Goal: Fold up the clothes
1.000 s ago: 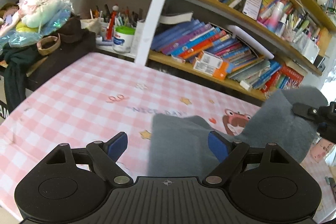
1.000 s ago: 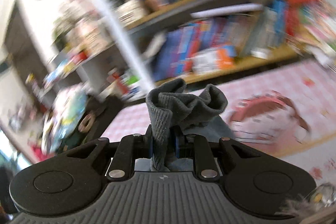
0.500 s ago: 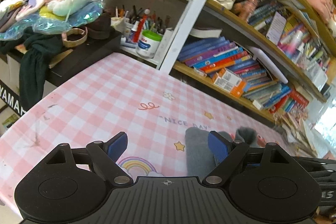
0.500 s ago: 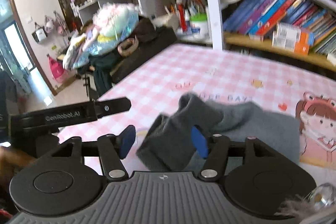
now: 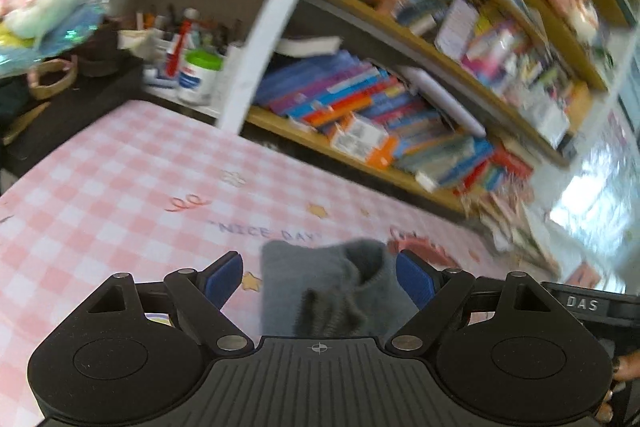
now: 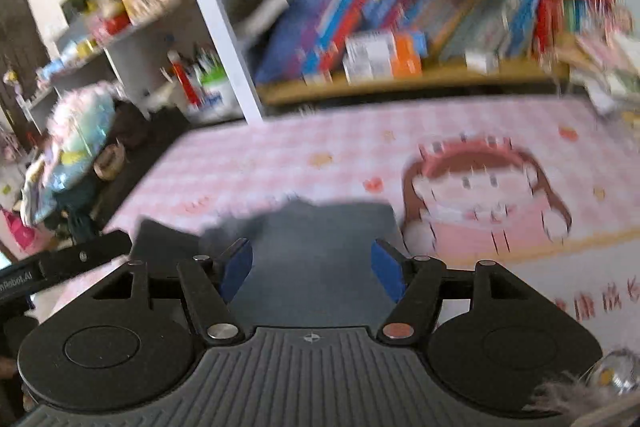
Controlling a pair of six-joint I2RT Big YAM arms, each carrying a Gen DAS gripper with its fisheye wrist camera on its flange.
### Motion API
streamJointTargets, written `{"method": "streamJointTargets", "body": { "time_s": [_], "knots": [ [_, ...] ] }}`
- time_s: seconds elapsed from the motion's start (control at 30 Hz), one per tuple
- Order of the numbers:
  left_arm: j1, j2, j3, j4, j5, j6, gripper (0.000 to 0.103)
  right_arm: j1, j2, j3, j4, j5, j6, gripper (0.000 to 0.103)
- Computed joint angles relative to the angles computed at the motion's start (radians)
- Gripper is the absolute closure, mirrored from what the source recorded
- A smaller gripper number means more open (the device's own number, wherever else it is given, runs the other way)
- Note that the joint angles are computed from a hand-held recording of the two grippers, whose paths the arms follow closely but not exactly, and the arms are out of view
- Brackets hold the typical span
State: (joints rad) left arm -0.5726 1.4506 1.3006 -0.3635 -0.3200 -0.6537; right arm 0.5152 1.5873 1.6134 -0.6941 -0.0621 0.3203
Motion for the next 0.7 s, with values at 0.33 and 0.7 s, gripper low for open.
{"method": "streamJointTargets", "body": {
  "time_s": [0.33,0.7],
  "knots": [
    [0.034,-0.011,-0.047,0.176,0.136,-0.117,0.090,-0.037,0.022,0.010,-0.086,-0.084,-0.028,0.039],
    [0.087,-0.019,-0.122,0.013,0.091,-0.581,0.034,-0.051,0.077,0.066,-0.186,-0.145,-0.026,0.038]
  ]
}}
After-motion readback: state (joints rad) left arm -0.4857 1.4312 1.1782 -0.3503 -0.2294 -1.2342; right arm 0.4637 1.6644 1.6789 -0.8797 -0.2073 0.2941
